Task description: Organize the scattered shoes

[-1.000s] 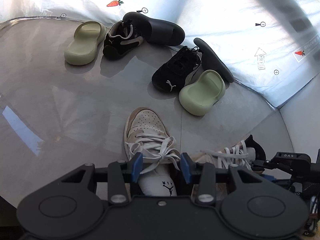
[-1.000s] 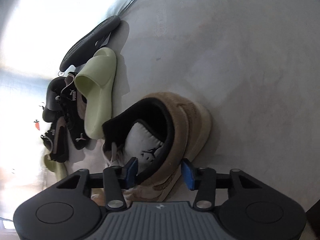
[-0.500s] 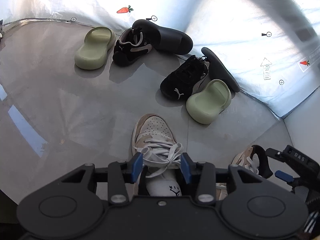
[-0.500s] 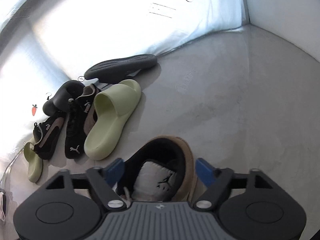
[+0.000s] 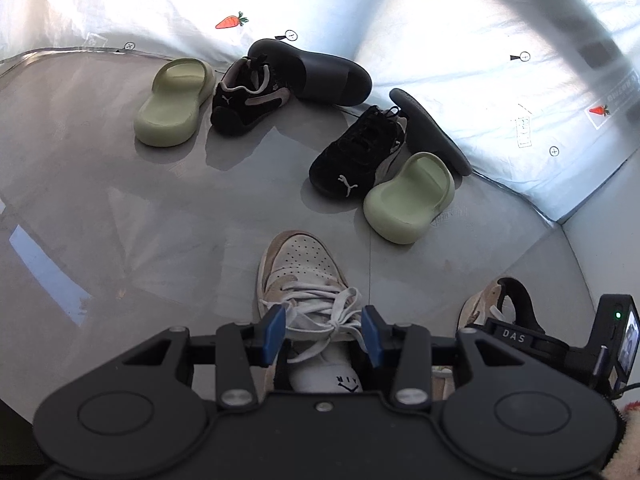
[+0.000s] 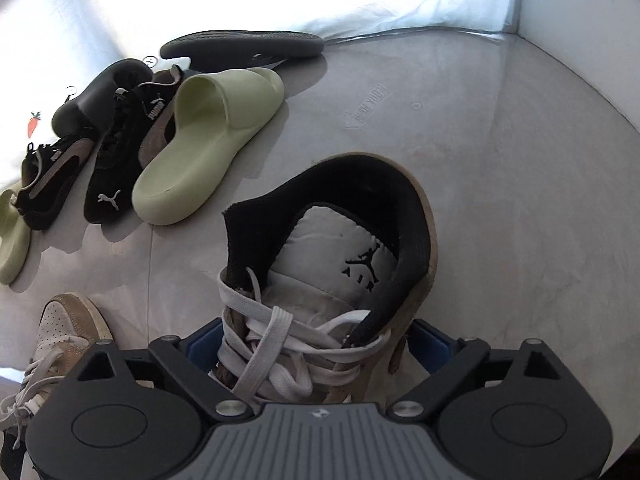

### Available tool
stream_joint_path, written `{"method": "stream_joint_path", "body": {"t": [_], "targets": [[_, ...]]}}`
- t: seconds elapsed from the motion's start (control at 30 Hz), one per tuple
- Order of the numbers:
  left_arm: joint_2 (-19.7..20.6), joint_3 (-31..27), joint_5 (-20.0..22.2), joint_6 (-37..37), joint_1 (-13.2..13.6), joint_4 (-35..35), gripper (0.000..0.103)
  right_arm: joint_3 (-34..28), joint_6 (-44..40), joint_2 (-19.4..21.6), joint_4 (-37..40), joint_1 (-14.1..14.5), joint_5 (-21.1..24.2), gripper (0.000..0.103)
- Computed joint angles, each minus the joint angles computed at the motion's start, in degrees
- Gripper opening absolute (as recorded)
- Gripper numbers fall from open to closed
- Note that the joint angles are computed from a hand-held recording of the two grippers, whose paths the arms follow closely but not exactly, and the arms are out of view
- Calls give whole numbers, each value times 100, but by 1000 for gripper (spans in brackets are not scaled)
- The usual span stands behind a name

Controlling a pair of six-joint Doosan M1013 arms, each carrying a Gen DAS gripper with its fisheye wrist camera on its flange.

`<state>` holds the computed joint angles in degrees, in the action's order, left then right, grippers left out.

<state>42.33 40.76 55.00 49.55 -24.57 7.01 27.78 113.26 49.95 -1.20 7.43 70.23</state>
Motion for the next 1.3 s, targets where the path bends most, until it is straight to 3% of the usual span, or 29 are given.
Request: {"method": "stream_joint_path", "body": {"t": [0.1, 0.4, 0.5, 0.63, 0.77, 0.9, 1.03, 1.13, 1.3], "targets": [[-24, 45, -24, -101, 13, 22, 42, 65, -448, -17, 54, -26, -183, 87], [3, 1, 24, 21, 5, -74, 42, 246, -2208, -51, 815, -188, -699, 85], [24, -40, 61, 90, -4, -112, 42, 88, -2662, 28, 1095, -239, -562, 85], [18, -37, 92, 42, -28, -8, 42, -219, -2446, 152, 1101, -234, -151, 85], [-7, 20, 190, -139, -31, 179, 42, 170, -2268, -48, 1059, -207, -349, 87], [-31, 76, 347, -79, -20, 300, 42, 105, -2204, 1, 1069, -206, -225, 92], [-96, 262, 222, 187, 84, -360, 43, 892, -2066, -476, 1014, -205, -995, 92], [0, 186, 395, 266, 147, -810, 43, 1390, -1798, -802, 980, -206, -1409, 92], [29, 184, 380, 132, 150, -820, 43, 1621, -1865, -964, 969, -202, -1484, 92]]}}
